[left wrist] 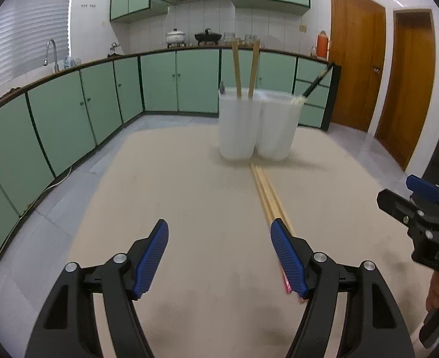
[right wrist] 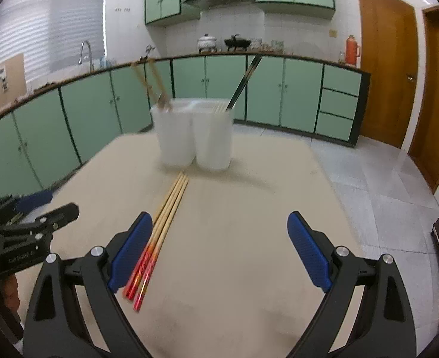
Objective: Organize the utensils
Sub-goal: 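Pull both tools back toward the red-patterned chopsticks on the table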
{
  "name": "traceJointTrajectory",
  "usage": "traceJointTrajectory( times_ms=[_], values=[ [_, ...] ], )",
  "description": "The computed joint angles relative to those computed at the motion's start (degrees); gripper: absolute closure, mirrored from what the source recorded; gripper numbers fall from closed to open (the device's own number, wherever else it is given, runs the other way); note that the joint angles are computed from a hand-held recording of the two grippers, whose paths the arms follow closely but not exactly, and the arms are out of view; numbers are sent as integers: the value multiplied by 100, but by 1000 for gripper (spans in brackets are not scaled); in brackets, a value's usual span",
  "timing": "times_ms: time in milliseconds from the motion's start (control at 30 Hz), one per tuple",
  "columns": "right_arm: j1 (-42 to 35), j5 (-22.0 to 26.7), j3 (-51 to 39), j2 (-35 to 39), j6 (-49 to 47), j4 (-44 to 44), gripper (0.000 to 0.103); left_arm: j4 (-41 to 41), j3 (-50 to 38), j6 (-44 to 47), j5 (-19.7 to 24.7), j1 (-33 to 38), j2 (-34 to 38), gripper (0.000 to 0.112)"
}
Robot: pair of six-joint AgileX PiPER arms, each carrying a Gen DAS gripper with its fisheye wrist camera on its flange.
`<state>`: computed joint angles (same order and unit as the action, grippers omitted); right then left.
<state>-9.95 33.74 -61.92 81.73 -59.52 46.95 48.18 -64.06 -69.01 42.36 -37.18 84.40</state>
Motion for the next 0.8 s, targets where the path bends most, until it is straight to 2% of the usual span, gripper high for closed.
traceJointTrajectory(
  times_ms=[100, 167, 600, 700, 800],
  values=[
    [64, 23, 309, -107, -32, -75, 15, -113, 194, -23, -20, -36, -32, 42],
    [99, 4, 478, -164, -31, -115, 19, -117, 331, -98, -29, -86, -54, 42],
    [347, 48, 1000, -350, 206, -329, 20, -398, 739, -64, -67, -147, -85, 42],
    [491, 47, 1064, -340, 376, -560, 26, -405, 787, -95, -76, -121, -95, 42],
    [613, 40, 1153, -344, 492, -766, 36, -416, 821, -124, -79, -98, -125, 42]
  ],
)
